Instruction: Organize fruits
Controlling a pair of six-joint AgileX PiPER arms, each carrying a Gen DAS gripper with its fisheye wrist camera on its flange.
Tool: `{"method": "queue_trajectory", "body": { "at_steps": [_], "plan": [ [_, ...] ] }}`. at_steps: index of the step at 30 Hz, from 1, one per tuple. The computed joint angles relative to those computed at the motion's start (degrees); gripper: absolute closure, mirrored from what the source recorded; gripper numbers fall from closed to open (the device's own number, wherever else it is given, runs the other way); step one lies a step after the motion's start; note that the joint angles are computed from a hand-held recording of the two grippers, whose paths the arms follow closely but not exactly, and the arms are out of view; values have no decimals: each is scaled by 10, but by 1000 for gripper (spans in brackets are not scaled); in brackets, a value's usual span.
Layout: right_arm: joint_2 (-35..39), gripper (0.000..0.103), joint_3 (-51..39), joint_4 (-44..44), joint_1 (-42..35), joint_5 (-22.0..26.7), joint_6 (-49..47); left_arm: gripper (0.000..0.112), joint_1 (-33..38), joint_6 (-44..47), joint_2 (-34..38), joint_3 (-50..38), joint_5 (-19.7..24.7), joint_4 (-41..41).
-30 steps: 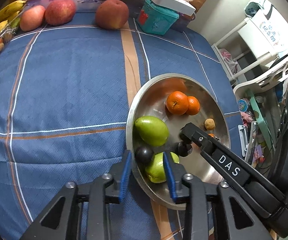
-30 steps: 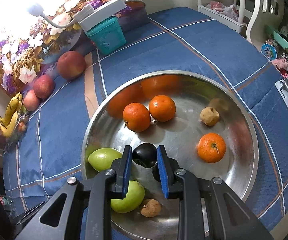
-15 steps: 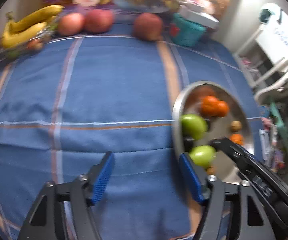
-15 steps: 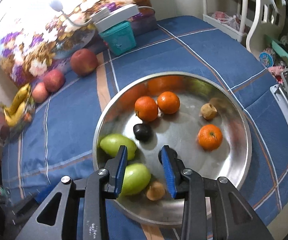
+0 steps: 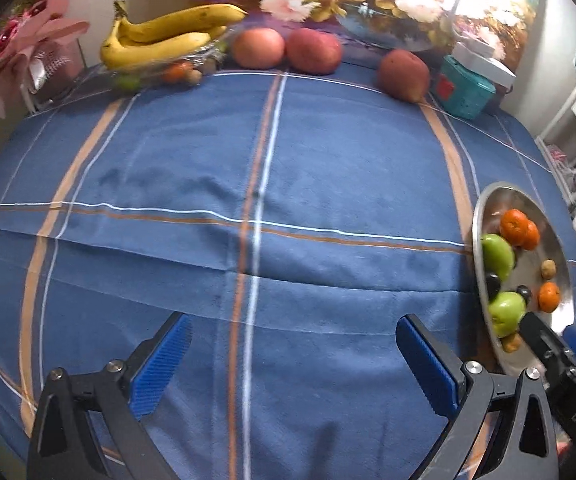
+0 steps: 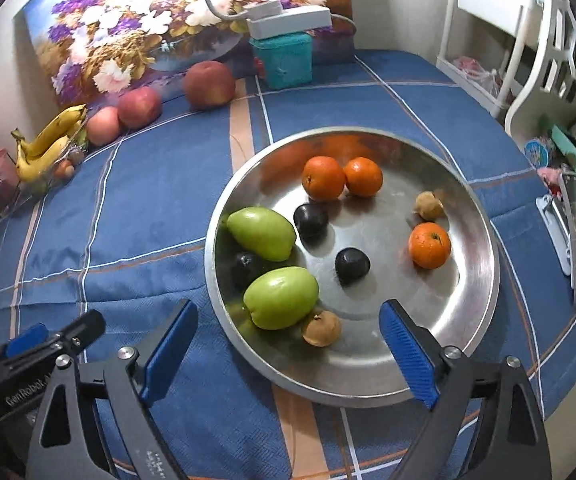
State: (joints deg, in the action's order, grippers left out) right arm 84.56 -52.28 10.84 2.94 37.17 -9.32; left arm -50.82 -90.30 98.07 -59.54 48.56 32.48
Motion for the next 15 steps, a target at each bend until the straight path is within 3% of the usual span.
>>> {"method": "queue_trajectory", "body": {
  "at_steps": [8,12,15],
  "plan": [
    [-21,11,18,-34,11,-7,21,9,-30,-11,8,-22,105,8],
    [-39,11,23,-28,7,-4,25,9,-60,-34,16,-49,196,9],
    [-49,11,25,-3,1,2,8,9,-60,-23,9,-53,209,-13]
  ]
}}
